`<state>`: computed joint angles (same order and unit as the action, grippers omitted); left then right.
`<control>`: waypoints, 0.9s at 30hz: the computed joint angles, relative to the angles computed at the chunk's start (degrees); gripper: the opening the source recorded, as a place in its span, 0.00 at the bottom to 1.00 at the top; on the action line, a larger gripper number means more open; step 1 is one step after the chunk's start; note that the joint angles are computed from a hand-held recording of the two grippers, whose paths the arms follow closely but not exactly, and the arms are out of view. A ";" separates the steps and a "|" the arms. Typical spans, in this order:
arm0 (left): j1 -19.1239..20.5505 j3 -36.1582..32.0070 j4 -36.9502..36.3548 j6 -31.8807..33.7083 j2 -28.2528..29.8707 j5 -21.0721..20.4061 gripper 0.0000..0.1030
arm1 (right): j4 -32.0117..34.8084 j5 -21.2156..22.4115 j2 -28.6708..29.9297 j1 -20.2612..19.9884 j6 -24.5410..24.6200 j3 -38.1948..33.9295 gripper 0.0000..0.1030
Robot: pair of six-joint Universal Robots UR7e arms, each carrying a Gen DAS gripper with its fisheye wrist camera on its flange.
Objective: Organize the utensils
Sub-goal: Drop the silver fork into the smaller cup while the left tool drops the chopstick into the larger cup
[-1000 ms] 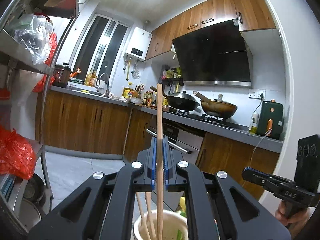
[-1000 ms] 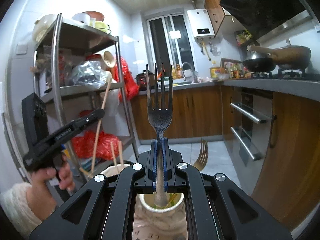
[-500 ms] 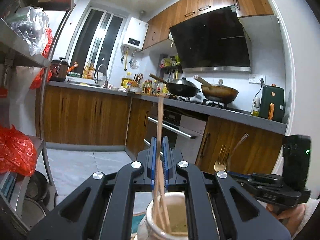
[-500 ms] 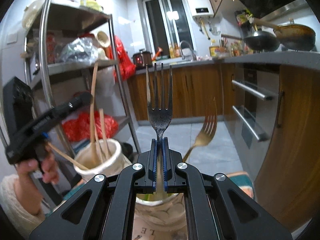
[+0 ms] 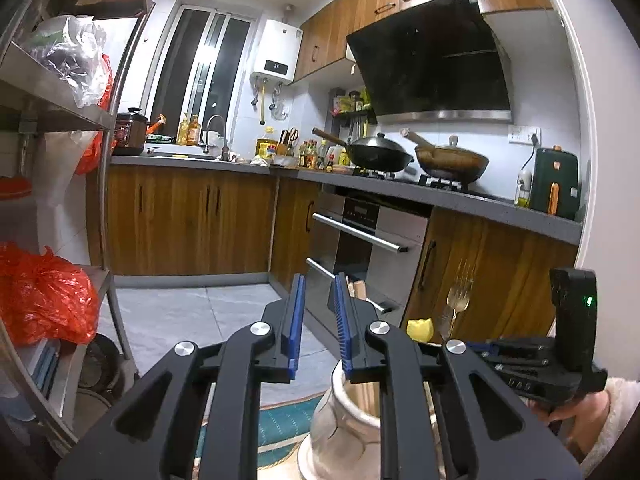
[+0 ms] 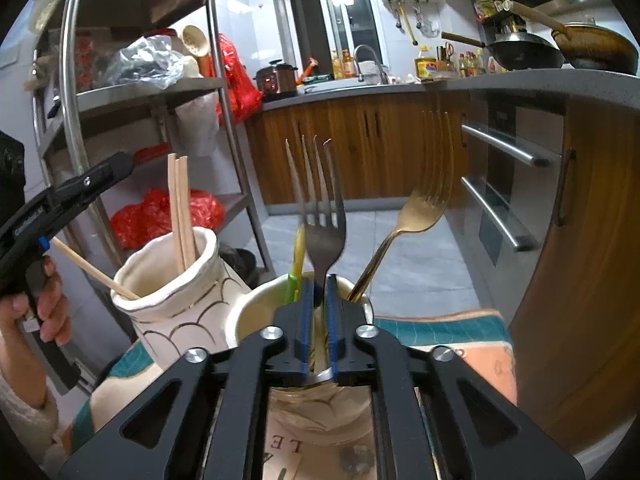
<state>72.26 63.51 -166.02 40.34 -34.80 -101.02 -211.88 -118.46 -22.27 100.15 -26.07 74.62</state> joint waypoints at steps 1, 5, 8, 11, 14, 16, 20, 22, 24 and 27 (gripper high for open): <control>0.01 0.40 -0.15 0.30 -0.27 0.28 0.15 | -0.47 0.09 -0.09 0.09 0.04 0.24 0.20; 0.08 2.14 -0.44 0.36 -1.66 1.26 0.17 | -2.72 -0.83 -0.70 0.93 -0.56 1.72 0.23; 0.11 4.31 -1.69 0.57 -3.10 2.46 0.33 | -5.66 -1.22 -1.61 1.78 -1.35 4.14 0.31; 0.02 6.51 -2.48 1.34 -4.50 4.06 0.37 | -7.91 -2.19 -2.75 2.54 -1.50 6.93 0.41; -0.24 9.84 -5.00 2.26 -6.16 7.35 0.63 | -9.93 -3.28 -3.84 3.10 -0.96 9.67 0.57; -0.16 11.82 -6.95 2.37 -7.10 7.72 0.78 | -11.19 -4.62 -4.27 3.46 -0.38 11.04 0.69; -0.28 16.09 -10.65 2.34 -9.36 9.38 0.92 | -13.53 -6.45 -5.29 3.91 1.66 14.48 0.83; -0.32 17.33 -10.74 1.97 -10.27 9.81 0.94 | -14.37 -7.58 -5.58 4.04 1.94 15.96 0.88; -0.48 18.79 -10.42 1.60 -11.44 10.60 0.94 | -15.07 -9.03 -5.64 4.15 2.01 17.09 0.88; -0.61 20.47 -9.92 1.03 -12.64 11.75 0.94 | -14.74 -11.11 -5.71 4.14 3.29 18.58 0.90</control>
<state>71.66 83.98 -175.94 41.37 -47.44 -89.27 -226.61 -129.57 -27.99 104.29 -22.78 93.20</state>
